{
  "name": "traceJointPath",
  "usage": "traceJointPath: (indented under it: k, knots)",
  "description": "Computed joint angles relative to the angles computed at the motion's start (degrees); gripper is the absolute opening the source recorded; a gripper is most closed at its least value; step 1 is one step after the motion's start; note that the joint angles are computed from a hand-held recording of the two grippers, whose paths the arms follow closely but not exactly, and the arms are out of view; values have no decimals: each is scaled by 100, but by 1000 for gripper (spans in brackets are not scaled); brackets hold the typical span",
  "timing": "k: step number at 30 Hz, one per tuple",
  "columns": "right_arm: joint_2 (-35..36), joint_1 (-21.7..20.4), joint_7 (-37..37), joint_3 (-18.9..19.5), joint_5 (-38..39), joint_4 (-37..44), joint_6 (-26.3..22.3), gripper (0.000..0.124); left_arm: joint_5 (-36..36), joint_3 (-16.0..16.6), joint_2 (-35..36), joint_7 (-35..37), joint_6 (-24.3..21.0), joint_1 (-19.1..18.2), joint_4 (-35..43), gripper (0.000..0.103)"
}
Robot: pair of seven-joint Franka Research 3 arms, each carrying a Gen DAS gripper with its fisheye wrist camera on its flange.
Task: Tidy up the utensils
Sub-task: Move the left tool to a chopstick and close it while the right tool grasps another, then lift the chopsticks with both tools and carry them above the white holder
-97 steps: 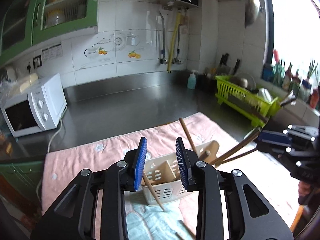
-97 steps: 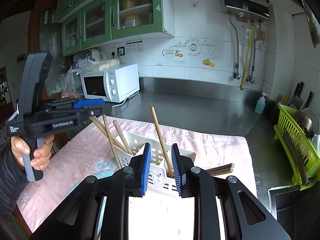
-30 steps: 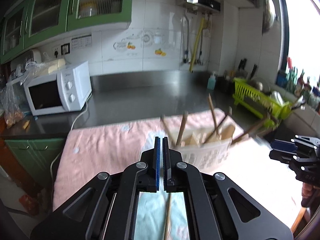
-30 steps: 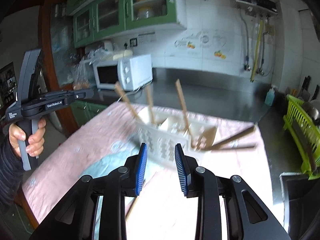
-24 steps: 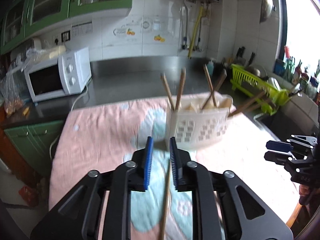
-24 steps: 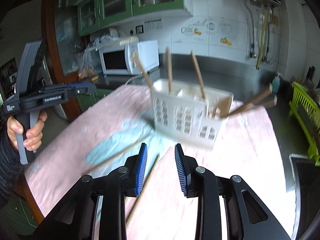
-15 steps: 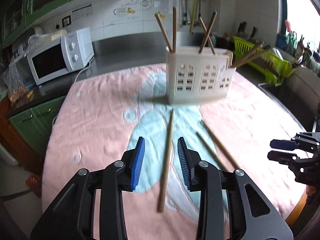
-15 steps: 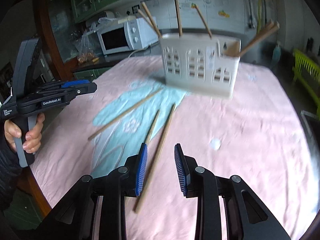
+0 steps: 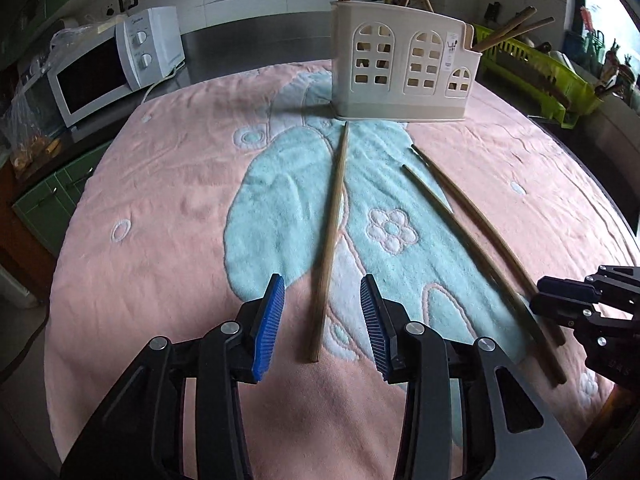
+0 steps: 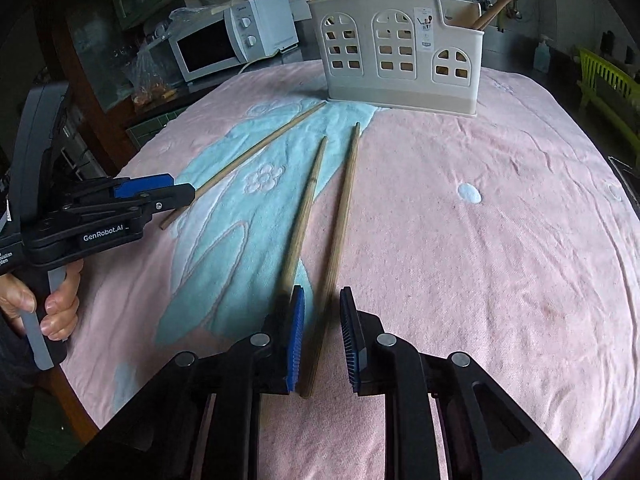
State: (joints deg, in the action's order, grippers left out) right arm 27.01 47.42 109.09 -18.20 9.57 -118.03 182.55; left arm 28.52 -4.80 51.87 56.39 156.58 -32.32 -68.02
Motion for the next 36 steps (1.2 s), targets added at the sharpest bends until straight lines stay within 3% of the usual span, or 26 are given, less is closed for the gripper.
traceJointPath:
  k: [7,12,15,20,23,27,30,36]
  knots:
    - [264,1116,519,-1168,-309,86,-222,15,-226,-116,328,252,-259,51,474,40]
    - [297,1206,756,-1310,-511,81,-253,9,-311,-108,439,325,-276,36,627,39]
    - [402,1489,939,-1613,-687,120,-320,8,-316,-61,439,285,-306,-12,646,34]
    - [322,1276,993,-1420,-727,67,-212,7,-207,47,436,157,-449,-139,697,19]
    - [308,1316,985,-1450,-710,22,-171,6,-137,86,483,104,-557,-203,805,15]
    - [293,1261,910,-1383,-601,-23,-52,6,-241,-46,463,144,-523,-74,771,7]
    - [231,1424,824,-1528,-448,-160,83,6,-486,-230,366,177,-392,112,587,6]
    - [79,2172,475,-2251,-54,-453,494,6,-250,-5,-182,-170,406,30,-129,5]
